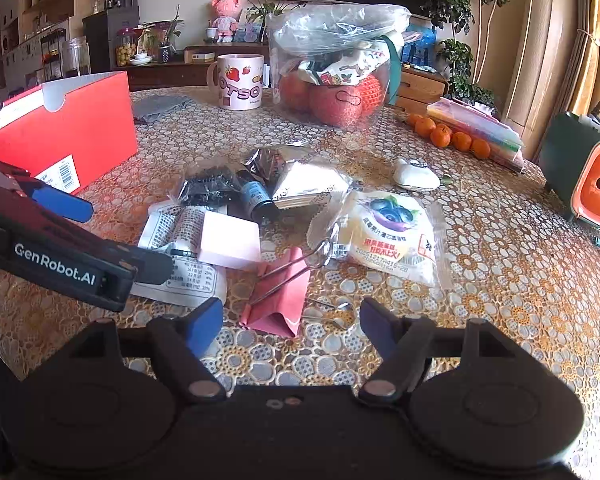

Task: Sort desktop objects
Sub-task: 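Move both tools back over the remaining items on the table, then grasp pink binder clip with right tool while left tool grasps black packet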

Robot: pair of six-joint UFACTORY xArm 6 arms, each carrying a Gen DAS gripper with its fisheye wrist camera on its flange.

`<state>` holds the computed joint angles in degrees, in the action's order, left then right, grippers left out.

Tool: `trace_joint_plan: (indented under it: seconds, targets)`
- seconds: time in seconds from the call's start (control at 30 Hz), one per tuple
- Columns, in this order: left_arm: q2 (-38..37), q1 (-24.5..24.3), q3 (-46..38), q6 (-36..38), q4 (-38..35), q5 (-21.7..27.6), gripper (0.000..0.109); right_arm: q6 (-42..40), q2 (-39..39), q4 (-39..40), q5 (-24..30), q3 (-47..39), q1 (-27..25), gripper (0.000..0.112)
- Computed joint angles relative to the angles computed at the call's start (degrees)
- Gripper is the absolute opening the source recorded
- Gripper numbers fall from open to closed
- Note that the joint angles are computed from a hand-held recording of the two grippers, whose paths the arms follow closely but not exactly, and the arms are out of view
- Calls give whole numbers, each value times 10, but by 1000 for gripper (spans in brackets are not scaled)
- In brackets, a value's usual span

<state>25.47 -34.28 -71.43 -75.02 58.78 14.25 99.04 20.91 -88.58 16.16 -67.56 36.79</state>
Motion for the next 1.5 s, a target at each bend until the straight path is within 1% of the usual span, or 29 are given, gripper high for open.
trace_joint_plan:
  seconds: [0.13,0.37,0.57,0.67,0.77,0.83,0.9,1.0,1.1,1.27,1.33,1.37,1.4,1.5]
  targets:
    - [16,-1,-16,22,-24,-1,103,-1,11,-6,-14,-8,-6,70]
    - [40,2,-41,40,-46,-18,103,23,25,-37,-27,-25,-13,70]
    - [54,2,-56,93,-100,-26,103,43,36,-67,-33,-42,-15,70]
    - [40,8,-42,80,-83,-34,103,52,37,-73,-40,-42,-19,70]
    - [29,15,-39,49,-45,-38,103,64,36,-84,-46,-41,-22,70]
    - [34,19,-55,39,-28,-32,103,66,37,-87,-47,-43,-22,70]
    - [48,22,-80,42,-28,-19,103,75,40,-95,-46,-46,-22,70]
    - [73,28,-117,53,-38,-7,103,78,42,-99,-45,-50,-21,69]
    - [103,31,-155,83,-58,9,103,94,44,-112,-45,-52,-22,69]
    - [131,38,-180,117,-99,-6,103,113,50,-122,-46,-60,-25,69]
    - [134,39,-181,120,-105,-11,102,115,52,-125,-42,-62,-24,65]
    - [134,40,-180,120,-108,-16,102,119,52,-132,-46,-64,-23,58]
    - [135,41,-180,120,-109,-19,102,122,53,-137,-50,-65,-23,54]
    - [136,44,-177,120,-117,-27,101,112,52,-133,-47,-65,-18,47]
